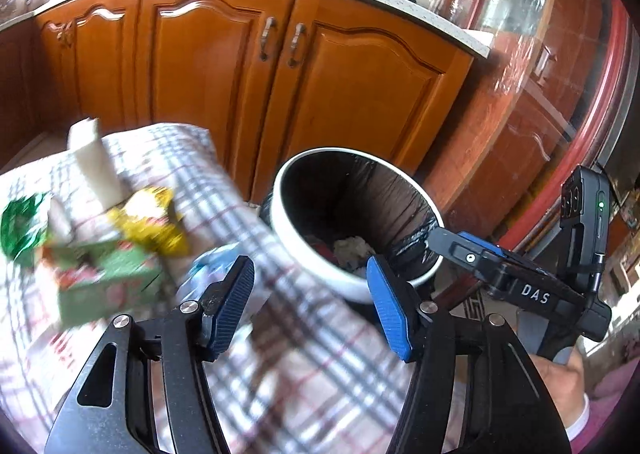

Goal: Collect trash
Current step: 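Carry both items over the bin and open both tools to drop them, then grasp the white milk carton with the left tool while the right tool grasps crumpled paper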

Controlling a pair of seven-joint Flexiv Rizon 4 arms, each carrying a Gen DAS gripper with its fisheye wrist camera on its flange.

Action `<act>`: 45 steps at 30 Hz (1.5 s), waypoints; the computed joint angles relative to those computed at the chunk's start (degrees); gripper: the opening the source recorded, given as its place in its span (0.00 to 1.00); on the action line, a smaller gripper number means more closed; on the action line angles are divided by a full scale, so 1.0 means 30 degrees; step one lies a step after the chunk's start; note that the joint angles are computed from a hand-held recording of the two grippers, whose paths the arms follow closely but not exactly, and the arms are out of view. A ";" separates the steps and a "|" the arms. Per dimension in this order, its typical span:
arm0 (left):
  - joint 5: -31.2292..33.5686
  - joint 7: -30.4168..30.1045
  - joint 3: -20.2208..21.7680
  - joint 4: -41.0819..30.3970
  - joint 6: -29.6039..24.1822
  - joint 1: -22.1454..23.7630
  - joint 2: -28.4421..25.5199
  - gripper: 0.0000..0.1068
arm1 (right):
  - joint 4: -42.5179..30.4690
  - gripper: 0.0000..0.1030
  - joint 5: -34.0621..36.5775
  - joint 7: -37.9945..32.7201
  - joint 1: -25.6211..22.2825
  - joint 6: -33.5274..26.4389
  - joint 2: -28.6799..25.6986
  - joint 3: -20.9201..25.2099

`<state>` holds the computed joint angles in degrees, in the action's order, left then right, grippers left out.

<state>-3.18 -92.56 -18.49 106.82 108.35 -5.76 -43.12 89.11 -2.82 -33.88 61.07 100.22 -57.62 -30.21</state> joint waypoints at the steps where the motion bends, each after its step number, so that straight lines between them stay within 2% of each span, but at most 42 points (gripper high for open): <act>1: 0.0058 -0.0154 0.0005 0.0492 0.0312 0.0137 0.0217 0.56 | 0.0026 0.84 0.0066 0.0043 0.0105 0.0095 0.0007 0.0011; 9: 0.0971 -0.1759 0.0703 0.4031 0.2526 0.1008 0.1786 0.56 | 0.0190 0.84 0.0627 -0.0166 0.0888 0.0682 0.0084 0.0779; 19: 0.2155 -0.3275 0.1603 0.6594 0.3646 0.2144 0.2804 0.57 | -0.0793 0.84 0.0209 -0.0316 0.1379 0.0188 -0.0243 0.1544; 22: 0.2619 -0.3395 0.1684 0.6963 0.3742 0.2660 0.2902 0.63 | -0.1220 0.84 -0.0235 -0.0263 0.1378 -0.0078 -0.0370 0.1744; 24: 0.2999 -0.3371 0.1584 0.7063 0.3669 0.3050 0.2934 0.68 | -0.1616 0.84 -0.0556 -0.0157 0.1354 -0.0334 -0.0519 0.1857; 28: 0.3551 -0.2833 0.1520 0.6895 0.3122 0.3603 0.2920 0.71 | -0.2379 0.84 -0.1301 0.0053 0.1065 -0.0754 -0.0801 0.2236; 33: 0.4401 -0.1601 0.0376 0.6038 0.1731 0.5045 0.2337 0.79 | -0.3563 0.84 -0.2514 0.0282 0.0361 -0.1519 -0.1174 0.3017; 38: 0.3387 -0.0116 0.0690 0.5098 0.0483 0.4638 0.1892 0.79 | -0.5300 0.84 -0.4046 0.0349 -0.0943 -0.2629 -0.1795 0.4331; 41: 0.3090 0.0741 0.0232 0.4682 -0.0114 0.4989 0.1575 0.79 | -0.6466 0.84 -0.4908 0.0369 -0.1842 -0.3316 -0.2278 0.5315; 43: 0.2509 0.1168 0.0597 0.4472 -0.0542 0.4543 0.1521 0.79 | -0.7265 0.84 -0.5436 0.0348 -0.2336 -0.3815 -0.2631 0.5880; 45: 0.2278 0.1553 0.0463 0.4511 -0.0480 0.4524 0.1439 0.75 | -0.8134 0.83 -0.5936 0.0205 -0.2889 -0.4554 -0.3009 0.6660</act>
<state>3.66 -87.90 -17.10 120.35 106.91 7.81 -38.81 64.71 -20.63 -33.27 52.41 86.56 -66.65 -10.23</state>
